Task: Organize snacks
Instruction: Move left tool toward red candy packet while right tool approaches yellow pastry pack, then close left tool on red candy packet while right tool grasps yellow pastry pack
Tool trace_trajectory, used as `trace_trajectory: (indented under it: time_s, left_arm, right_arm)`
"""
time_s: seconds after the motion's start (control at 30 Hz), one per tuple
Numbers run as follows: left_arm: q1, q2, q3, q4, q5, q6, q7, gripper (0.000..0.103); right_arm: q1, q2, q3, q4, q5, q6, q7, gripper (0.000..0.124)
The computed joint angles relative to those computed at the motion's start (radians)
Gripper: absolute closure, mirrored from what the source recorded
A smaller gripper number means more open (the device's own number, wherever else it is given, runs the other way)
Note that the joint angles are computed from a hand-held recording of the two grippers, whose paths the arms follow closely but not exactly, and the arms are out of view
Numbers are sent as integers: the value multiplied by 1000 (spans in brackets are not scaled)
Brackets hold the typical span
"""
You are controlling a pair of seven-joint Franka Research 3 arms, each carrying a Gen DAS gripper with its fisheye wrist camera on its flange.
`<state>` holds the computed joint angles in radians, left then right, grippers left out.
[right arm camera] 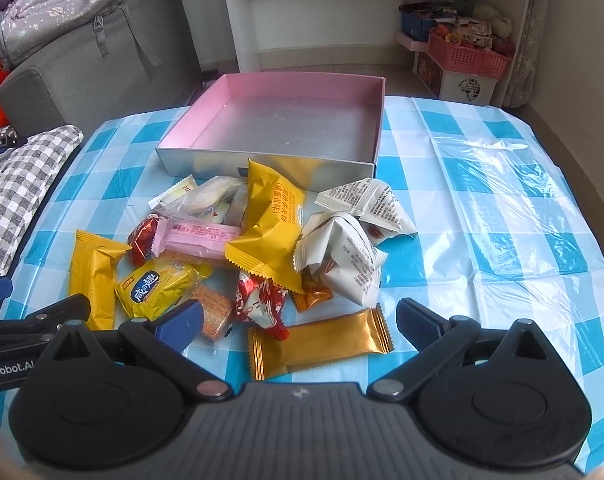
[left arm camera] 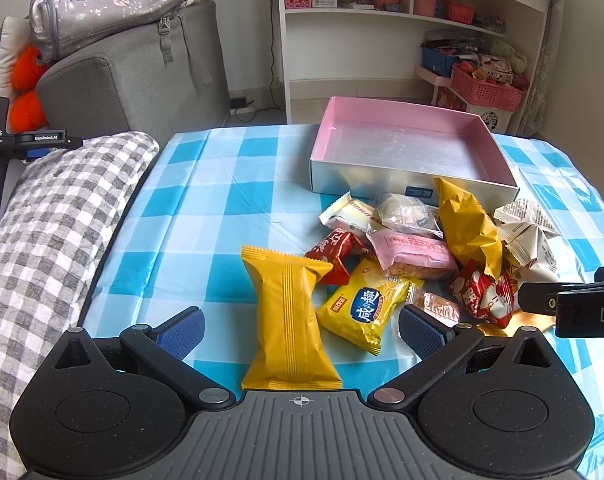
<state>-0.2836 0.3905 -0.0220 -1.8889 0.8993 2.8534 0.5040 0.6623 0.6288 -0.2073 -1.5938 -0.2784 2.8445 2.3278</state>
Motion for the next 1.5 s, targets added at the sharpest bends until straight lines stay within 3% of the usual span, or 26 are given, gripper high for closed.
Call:
trace_trajectory:
  time_s: [0.2, 0.37, 0.53, 0.67, 0.77, 0.9, 0.97, 1.03, 1.13, 1.3, 1.5]
  left_arm:
    - [40, 35, -16, 26, -49, 55, 95, 0]
    - [51, 86, -11, 78, -112, 85, 204, 0]
    - [127, 162, -91, 153, -272, 95, 418, 1]
    - [211, 222, -194, 216, -419, 72, 590, 2]
    - [260, 262, -259, 252, -503, 70, 701, 4]
    - [305, 318, -325, 313, -601, 50, 817, 14]
    - [295, 340, -319, 347, -621, 29, 857, 20]
    - [282, 364, -307, 387, -641, 0, 893, 36]
    - [295, 398, -328, 434, -706, -47, 953, 50]
    - [286, 434, -328, 499, -792, -134, 1028, 59]
    - [226, 435, -254, 523, -828, -171, 1032, 65]
  right_arm:
    - [-80, 24, 91, 75, 61, -61, -138, 21]
    - [-109, 54, 110, 108, 104, 27, -251, 22]
    - [-181, 106, 193, 197, 214, -2, -422, 26]
    - [-279, 165, 318, 284, 377, -41, -541, 34]
    - [-301, 207, 349, 346, 462, -70, -575, 43]
    - [-288, 254, 329, 423, 528, -123, -571, 59]
    - [-272, 278, 304, 465, 535, -166, -546, 65]
    - [-250, 294, 268, 493, 518, -194, -509, 67]
    - [-238, 299, 245, 503, 495, -212, -482, 70]
    - [-220, 319, 211, 537, 446, -237, -446, 76]
    - [-218, 338, 212, 566, 414, -246, -436, 77]
